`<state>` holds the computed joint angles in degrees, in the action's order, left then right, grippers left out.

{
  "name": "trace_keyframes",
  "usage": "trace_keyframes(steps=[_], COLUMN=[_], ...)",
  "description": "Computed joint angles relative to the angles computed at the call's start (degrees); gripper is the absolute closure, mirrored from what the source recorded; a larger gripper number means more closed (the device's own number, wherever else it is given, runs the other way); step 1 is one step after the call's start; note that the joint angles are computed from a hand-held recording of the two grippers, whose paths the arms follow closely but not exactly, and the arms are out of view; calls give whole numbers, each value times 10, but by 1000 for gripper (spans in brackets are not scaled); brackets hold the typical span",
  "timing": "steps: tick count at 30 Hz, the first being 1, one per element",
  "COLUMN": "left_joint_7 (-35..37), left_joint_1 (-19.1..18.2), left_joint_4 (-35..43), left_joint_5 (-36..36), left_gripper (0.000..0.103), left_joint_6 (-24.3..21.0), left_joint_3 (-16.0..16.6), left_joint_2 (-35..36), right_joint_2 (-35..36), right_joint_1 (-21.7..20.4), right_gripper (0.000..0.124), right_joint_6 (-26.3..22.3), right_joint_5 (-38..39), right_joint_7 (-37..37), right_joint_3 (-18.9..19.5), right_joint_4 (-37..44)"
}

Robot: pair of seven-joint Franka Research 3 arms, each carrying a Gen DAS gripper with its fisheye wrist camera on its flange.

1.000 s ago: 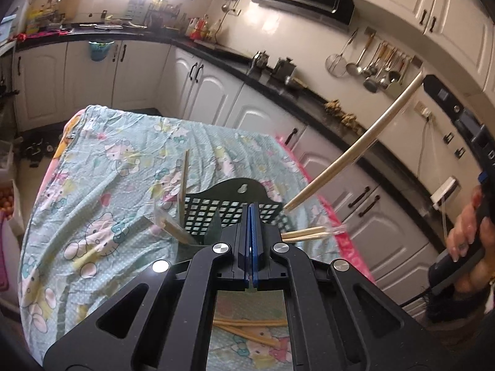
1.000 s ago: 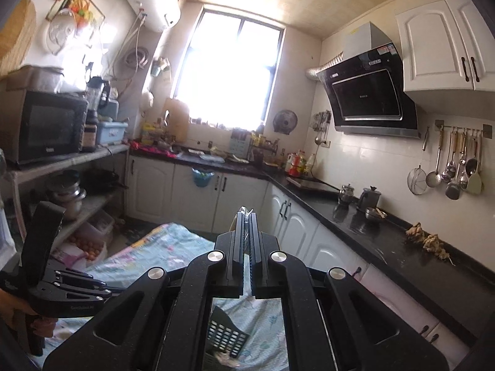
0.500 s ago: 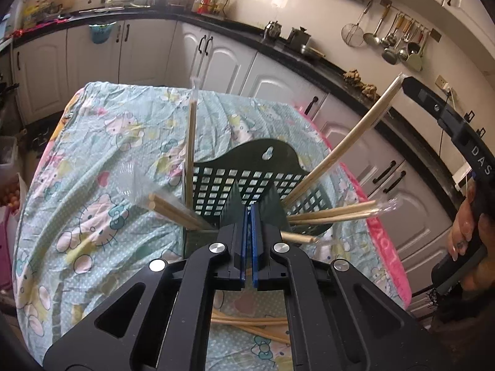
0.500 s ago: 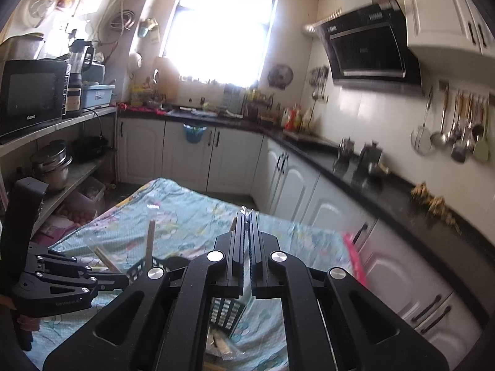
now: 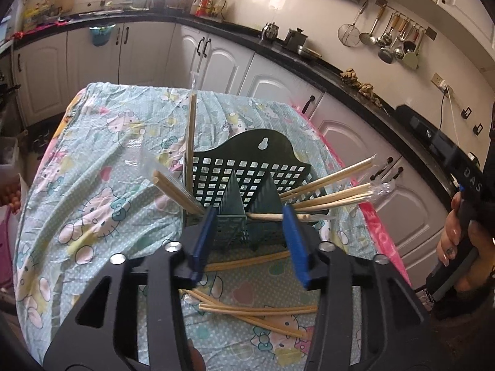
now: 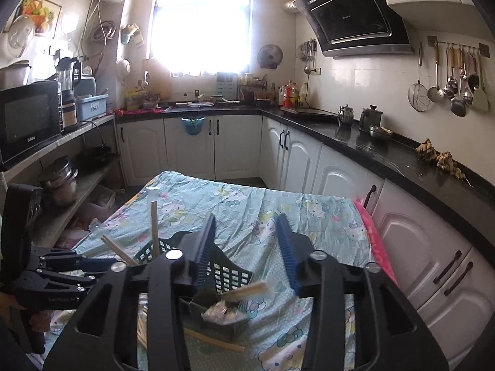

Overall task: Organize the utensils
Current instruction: 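Drop the chopsticks into the caddy and open both grippers, then pull both open grippers back and lower them toward the remaining chopsticks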

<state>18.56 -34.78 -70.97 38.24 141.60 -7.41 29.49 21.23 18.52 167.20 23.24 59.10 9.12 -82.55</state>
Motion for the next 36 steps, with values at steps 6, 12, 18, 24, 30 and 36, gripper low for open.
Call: trace_keyframes(steps=[6, 12, 18, 24, 30, 36], left_joint_7=[-65, -145, -195, -240, -270, -296], left_joint_1=[-10, -9, 4, 17, 32, 43], left_joint_4=[-61, -119, -161, -211, -255, -293], left_joint_5=[51, 116, 158, 183, 189, 192], left_gripper=[38, 16, 11, 11, 11, 11], left_joint_6=[20, 17, 0, -8, -7, -10], left_joint_3=[11, 5, -17, -37, -54, -68], left_joint_2=[-47, -93, -125, -159, -184, -205], right_joint_2=[-52, -99, -134, -160, -176, -189], right_joint_1=[-45, -64, -41, -6, 29, 47], right_gripper=[61, 50, 45, 42, 42, 42], right_joint_6=[37, 49, 60, 58, 57, 52], right_joint_5=[100, 238, 322, 390, 387, 373], right_joint_7=[-97, -222, -313, -381, -396, -390], right_joint_3=[53, 80, 69, 46, 23, 13], right_joint_4=[-75, -129, -166, -194, -224, -250])
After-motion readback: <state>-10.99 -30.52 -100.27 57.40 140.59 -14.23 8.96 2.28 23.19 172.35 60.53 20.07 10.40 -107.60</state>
